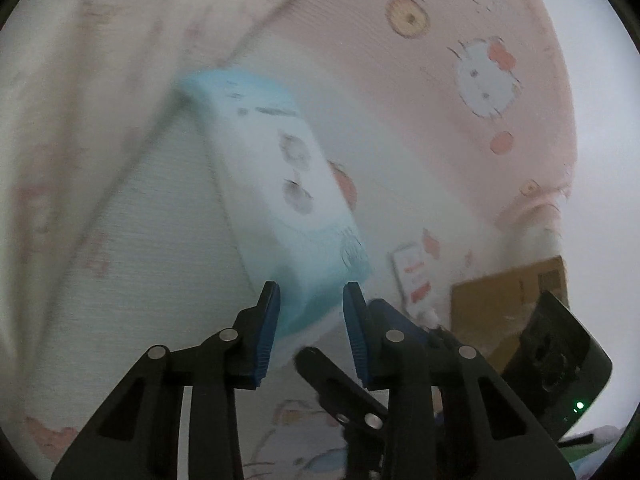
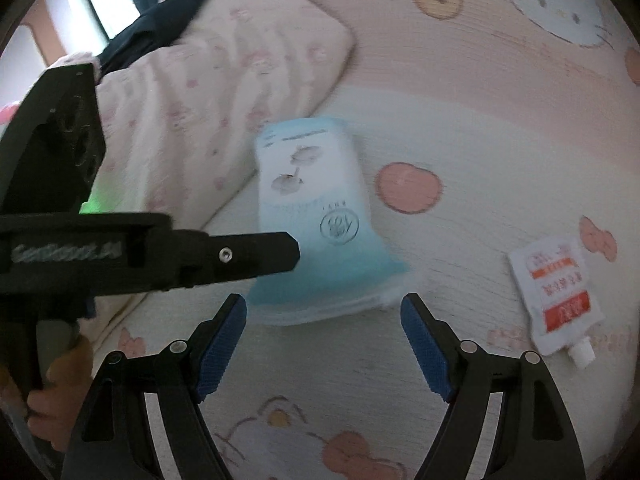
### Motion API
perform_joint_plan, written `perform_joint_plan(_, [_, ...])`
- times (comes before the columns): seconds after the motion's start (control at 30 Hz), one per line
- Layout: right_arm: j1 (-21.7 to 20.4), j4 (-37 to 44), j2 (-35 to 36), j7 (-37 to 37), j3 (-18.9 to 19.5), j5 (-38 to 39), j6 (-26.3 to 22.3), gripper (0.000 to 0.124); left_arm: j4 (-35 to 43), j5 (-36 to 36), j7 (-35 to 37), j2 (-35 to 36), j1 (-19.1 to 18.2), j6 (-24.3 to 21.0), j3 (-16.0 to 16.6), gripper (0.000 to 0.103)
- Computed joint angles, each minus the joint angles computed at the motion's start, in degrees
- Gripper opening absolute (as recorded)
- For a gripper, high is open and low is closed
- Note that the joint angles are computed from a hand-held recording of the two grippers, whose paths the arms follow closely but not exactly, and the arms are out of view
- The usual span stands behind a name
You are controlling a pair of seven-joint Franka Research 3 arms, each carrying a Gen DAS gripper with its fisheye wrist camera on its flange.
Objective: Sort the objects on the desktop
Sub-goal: 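Close the left gripper on the blue wet-wipes pack and lift it, then turn the pack with the left gripper while the right gripper closes on its other end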
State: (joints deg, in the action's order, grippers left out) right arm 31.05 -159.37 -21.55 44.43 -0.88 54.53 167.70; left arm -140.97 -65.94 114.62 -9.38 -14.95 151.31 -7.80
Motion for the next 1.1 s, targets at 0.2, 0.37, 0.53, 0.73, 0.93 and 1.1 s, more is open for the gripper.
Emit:
perform_joint_plan(0.2, [-3.6, -0.35, 0.51, 5.79, 1.57, -5.13, 1.88, 0.078, 1.38, 0.48, 1.59, 1.17, -0.57, -0.65, -0.99, 0.036])
perform_joint_plan(0.37, [-4.74, -0.16, 0.97, 8.42, 1.04, -7.62, 4.0, 0.078, 0.93, 4.67, -0.02, 0.06, -0.71, 1.84, -1.47, 0.037])
perform_joint_plan(0.53, [-8.82, -1.11, 1.17, 15.37, 2.65, -15.49, 6.4, 0.078, 0.8, 10.47, -1.72, -0.66, -1.19, 5.22, -0.56, 0.043])
perform_joint_plan(0.73, [-3.97, -0.53, -0.23, 13.9, -4.0, -14.32, 4.02, 0.078, 3.7, 17.6, -2.63, 1.37, -0.47, 7.29, 0.75, 0.053])
perform_joint_plan(0.93, [-3.02, -0.71, -0.07, 12.65, -0.69, -16.48, 2.4, 0.078, 10.34, 18.9, -0.96, 6.73, 2.46, 6.35, 0.85, 0.054])
perform_joint_plan(1.1, [-9.26, -0.42, 2.94, 19.73, 6.89, -26.29, 0.99, 0.078, 14.28, 24.51, -4.11, 10.29, 5.69, 4.81, -0.81, 0.054])
